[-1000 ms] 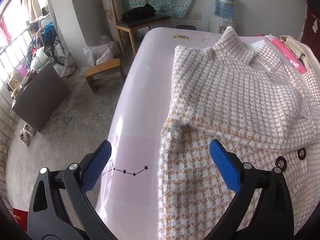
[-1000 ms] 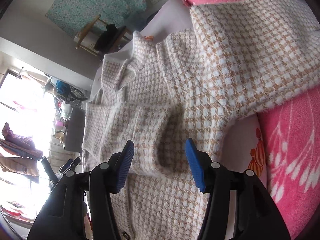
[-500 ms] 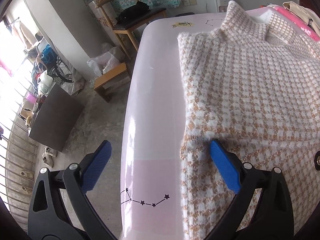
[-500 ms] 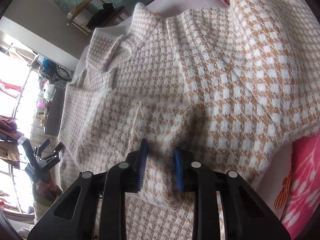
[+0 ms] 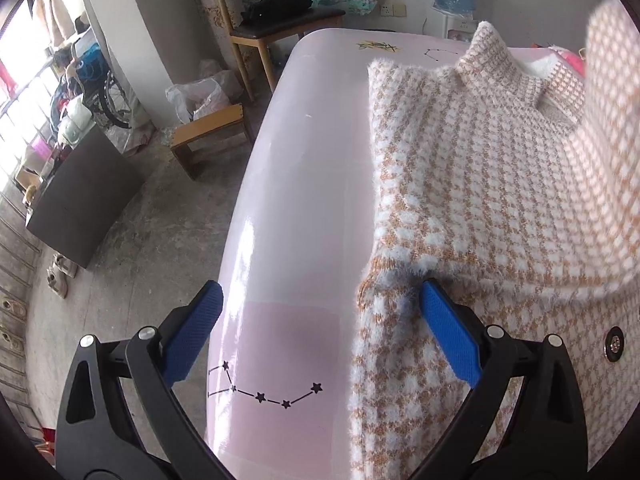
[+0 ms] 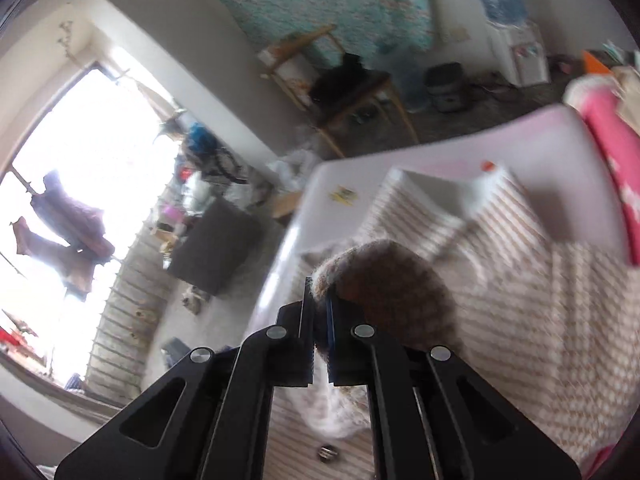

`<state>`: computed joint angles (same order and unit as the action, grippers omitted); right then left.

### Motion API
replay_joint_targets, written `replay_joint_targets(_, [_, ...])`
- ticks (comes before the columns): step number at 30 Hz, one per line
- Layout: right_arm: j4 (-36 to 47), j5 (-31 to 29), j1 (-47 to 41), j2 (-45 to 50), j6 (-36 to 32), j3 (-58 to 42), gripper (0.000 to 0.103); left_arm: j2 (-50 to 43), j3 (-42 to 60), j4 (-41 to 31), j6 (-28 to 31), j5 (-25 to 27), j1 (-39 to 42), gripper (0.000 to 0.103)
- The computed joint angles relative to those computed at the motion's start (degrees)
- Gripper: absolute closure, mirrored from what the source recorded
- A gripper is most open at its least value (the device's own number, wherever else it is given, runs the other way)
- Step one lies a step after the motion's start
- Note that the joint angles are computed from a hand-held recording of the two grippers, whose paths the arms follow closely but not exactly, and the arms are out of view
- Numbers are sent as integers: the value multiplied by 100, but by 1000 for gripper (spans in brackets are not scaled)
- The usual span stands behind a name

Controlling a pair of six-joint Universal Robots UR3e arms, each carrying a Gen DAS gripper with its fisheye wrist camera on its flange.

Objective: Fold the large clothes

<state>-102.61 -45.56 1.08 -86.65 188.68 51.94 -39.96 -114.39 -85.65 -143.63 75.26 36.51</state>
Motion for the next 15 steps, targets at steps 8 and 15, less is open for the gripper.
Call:
replay_joint_targets(8, [-717, 350, -809, -1043, -39, 856, 98, 117, -221, 211, -383, 142, -89, 8])
replay_joint_targets(15, [1657, -223, -3144, -2842, -1890, 4460, 98, 65, -209, 191, -405, 51, -20, 8])
